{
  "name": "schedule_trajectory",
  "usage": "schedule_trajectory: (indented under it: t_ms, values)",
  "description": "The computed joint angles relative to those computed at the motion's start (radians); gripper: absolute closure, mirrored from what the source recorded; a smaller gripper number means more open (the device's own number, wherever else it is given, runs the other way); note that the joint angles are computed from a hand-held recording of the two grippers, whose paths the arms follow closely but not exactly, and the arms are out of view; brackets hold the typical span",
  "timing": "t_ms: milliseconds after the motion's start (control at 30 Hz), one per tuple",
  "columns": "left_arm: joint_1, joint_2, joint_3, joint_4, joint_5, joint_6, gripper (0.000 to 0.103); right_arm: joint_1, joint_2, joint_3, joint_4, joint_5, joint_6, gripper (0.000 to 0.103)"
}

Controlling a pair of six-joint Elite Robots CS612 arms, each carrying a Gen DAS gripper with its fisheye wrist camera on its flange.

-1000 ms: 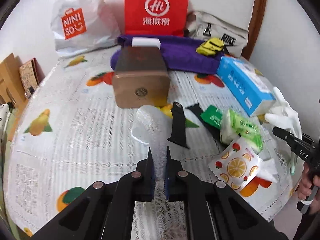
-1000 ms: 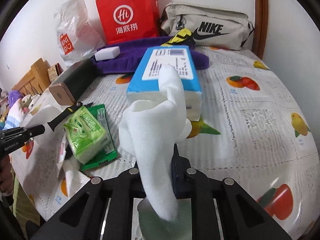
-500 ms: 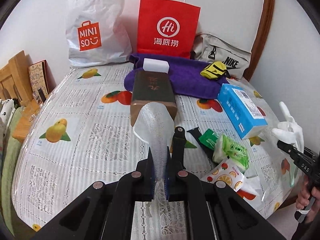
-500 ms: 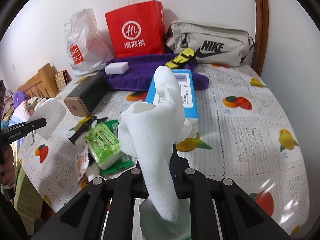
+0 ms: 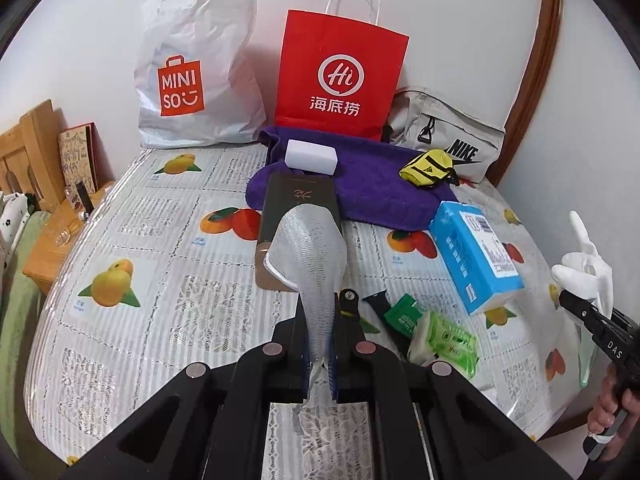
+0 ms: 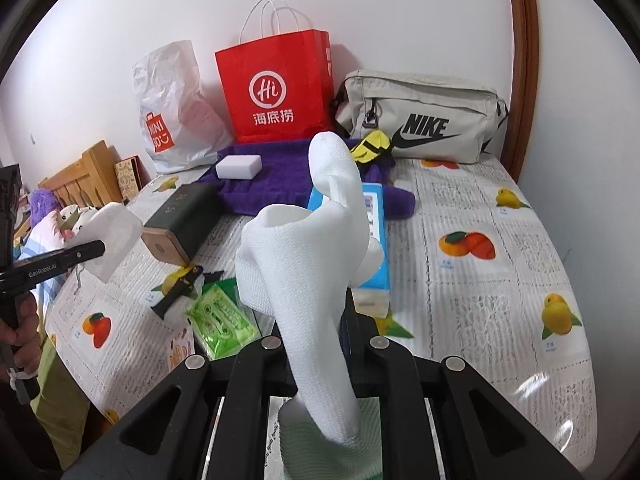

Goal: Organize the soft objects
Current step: 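Carry the mesh bag onto the purple towel and open the left tool while the right tool carries the glove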

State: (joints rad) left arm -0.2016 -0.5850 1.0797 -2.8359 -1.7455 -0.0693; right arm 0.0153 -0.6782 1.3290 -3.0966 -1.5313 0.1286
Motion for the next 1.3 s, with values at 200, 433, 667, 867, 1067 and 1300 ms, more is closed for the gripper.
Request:
schedule_trajectory:
  t_ms: [200, 433, 667, 867, 1067, 1300]
  values:
    - [-0.002, 0.012, -0.038, 0.031, 0.021, -0.012, 0.096, -0.003, 0.015, -0.046, 0.031, 0.017, -0.023, 0.091]
    - [-0.005, 0.038, -0.109, 0.083, 0.039, -0.021, 0.096, -0.009, 0.047, -0.126, 0.088, 0.041, -0.04, 0.091]
    - [-0.006, 0.084, -0.217, 0.146, 0.047, -0.019, 0.096, -0.014, 0.09, -0.226, 0.152, 0.057, -0.055, 0.091]
    - [-0.008, 0.141, -0.336, 0.224, 0.047, -0.019, 0.096, -0.017, 0.134, -0.326, 0.221, 0.065, -0.074, 0.091]
    - [-0.011, 0.201, -0.457, 0.295, 0.03, -0.012, 0.096, -0.019, 0.178, -0.413, 0.264, 0.062, -0.098, 0.091]
    - [-0.014, 0.331, -0.719, 0.452, 0.014, -0.011, 0.096, -0.025, 0.26, -0.576, 0.369, 0.056, -0.113, 0.091]
